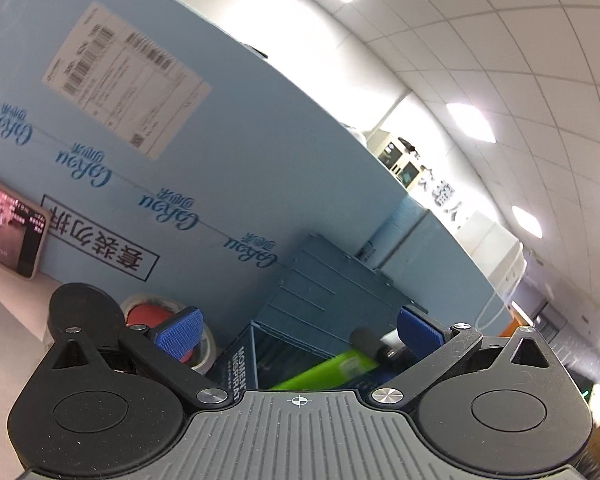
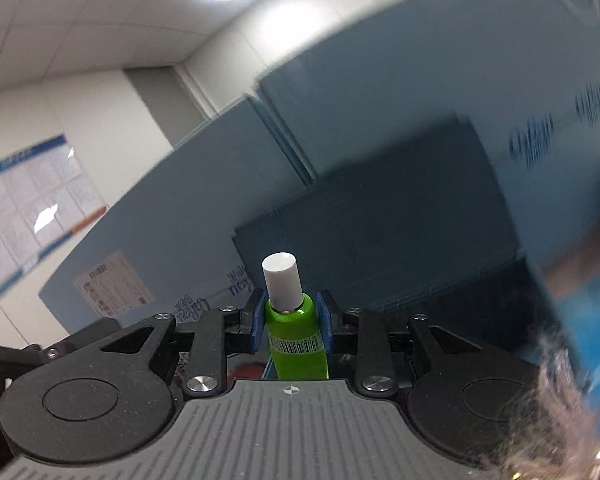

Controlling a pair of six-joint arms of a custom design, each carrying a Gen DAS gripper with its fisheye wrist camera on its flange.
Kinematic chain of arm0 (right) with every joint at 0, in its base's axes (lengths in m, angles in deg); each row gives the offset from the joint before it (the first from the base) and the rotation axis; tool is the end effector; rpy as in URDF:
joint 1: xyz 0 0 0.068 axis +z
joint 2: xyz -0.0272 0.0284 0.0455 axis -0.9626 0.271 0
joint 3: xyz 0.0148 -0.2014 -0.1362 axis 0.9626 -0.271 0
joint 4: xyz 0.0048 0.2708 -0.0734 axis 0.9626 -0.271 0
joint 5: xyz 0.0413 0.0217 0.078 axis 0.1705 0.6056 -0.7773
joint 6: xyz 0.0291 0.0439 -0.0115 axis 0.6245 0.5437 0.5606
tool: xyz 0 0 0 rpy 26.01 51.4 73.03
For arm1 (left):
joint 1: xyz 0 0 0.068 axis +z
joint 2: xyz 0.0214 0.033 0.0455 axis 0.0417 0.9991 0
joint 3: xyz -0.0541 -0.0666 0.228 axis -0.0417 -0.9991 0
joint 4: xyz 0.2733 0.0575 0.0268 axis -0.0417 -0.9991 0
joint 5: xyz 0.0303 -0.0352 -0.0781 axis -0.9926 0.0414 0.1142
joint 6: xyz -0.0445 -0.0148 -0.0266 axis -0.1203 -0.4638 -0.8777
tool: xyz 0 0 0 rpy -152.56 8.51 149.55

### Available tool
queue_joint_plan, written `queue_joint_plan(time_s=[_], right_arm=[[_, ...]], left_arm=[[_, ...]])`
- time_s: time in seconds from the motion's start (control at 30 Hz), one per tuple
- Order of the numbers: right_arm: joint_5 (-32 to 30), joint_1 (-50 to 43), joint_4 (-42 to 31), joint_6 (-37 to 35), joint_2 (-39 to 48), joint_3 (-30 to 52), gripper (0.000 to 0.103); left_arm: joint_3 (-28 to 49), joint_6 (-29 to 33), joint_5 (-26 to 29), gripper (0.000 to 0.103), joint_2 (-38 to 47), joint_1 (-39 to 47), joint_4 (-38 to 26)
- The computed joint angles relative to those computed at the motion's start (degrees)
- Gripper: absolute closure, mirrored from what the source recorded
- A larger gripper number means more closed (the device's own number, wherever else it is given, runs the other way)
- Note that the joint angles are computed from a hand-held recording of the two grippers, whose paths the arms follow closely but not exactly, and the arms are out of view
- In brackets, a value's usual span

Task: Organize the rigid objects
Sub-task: 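Carry the lime-green tube with the right tool into the blue box and release, then move the left tool to the green-capped jar and close on it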

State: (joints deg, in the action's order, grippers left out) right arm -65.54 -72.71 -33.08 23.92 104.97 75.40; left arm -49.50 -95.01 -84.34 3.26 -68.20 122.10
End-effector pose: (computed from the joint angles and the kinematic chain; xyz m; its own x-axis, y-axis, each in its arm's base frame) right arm 0.2216 0.0282 0.0981 -0.6009 0.2899 -0.7449 -0.3877 0.7092 0.5888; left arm 0.1111 -0.2261 0.1019 -0.3146 -0.5937 -0.7406 -0.0116 0.7826 -0.6224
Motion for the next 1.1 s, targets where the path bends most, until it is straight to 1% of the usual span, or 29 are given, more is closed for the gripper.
queue_joint_plan(time_s=[0.03, 0.1, 0.13, 0.17, 0.2, 0.27, 0.37, 0.43, 0.53, 0.63, 0.7, 0.77, 0.8, 0.83, 0.9, 1.0, 1.1], right_arm=[[2.2, 1.0, 1.0, 0.7, 1.4, -0.1, 0.077], [3.5, 1.8, 2.1, 1.3, 4.4, 0.3, 0.077], [4.4, 2.3, 1.5, 1.2, 5.0, 0.5, 0.077], [4.8, 2.4, 3.5, 1.7, 5.7, -0.1, 0.077], [5.4, 2.6, 3.2, 1.2, 5.4, -0.2, 0.077], [6.9, 3.7, 0.6, -0.6, 4.0, 0.3, 0.077], [9.7, 4.4, -6.4, -4.6, -1.8, -0.4, 0.077], [9.8, 3.9, -9.4, -6.5, -3.6, -0.5, 0.075], [8.9, 2.2, -11.7, -7.9, -3.2, 0.1, 0.072], [7.3, 0.0, -12.9, -8.5, -2.2, 0.5, 0.071], [6.9, -1.6, -13.4, -10.1, -3.4, -0.5, 0.071], [8.6, -0.6, -14.3, -10.6, -5.2, -1.1, 0.063], [9.6, -0.2, -15.1, -11.2, -6.7, -1.6, 0.055], [10.8, 0.3, -15.5, -11.7, -7.1, -1.5, 0.042], [12.8, 0.9, -16.8, -12.7, -9.5, -2.1, 0.03], [12.6, -0.1, -21.3, -13.5, -15.5, -3.6, 0.025], [7.7, -4.3, -24.5, -12.7, -20.9, -4.9, 0.02]], left_arm=[[-0.3, -0.3, 0.1, 0.0, -0.1, 0.2, 0.2], [-0.6, -0.3, 0.9, 0.0, 0.0, 0.7, 0.5], [-0.4, -0.3, 1.5, 0.0, 0.2, 1.1, 0.4], [-0.2, -0.3, 2.1, 0.0, 0.4, 1.4, 0.2], [0.0, -0.1, 2.5, 0.0, 0.7, 1.5, 0.1], [0.5, 0.2, 3.1, 0.0, 1.2, 1.5, -0.2], [1.4, 0.8, 3.9, 0.0, 1.9, 1.5, -0.8], [1.8, 1.2, 4.3, 0.0, 2.4, 1.4, -0.6], [1.4, 2.2, 5.6, 0.0, 2.8, 1.4, 1.9], [1.3, 3.2, 7.1, 0.0, 3.5, 1.6, 4.3], [1.7, 3.5, 7.4, 0.0, 3.9, 1.5, 4.5], [2.1, 3.7, 7.4, 0.0, 4.2, 1.3, 4.1], [2.2, 3.8, 7.4, 0.0, 4.2, 1.3, 4.2], [2.3, 3.9, 7.3, 0.0, 4.3, 1.2, 4.3], [2.3, 4.3, 7.2, 0.0, 4.3, 1.0, 4.5], [2.2, 4.7, 6.5, 0.0, 4.0, 0.3, 5.2], [1.9, 5.8, 6.3, 0.0, 4.0, -0.3, 7.0]])
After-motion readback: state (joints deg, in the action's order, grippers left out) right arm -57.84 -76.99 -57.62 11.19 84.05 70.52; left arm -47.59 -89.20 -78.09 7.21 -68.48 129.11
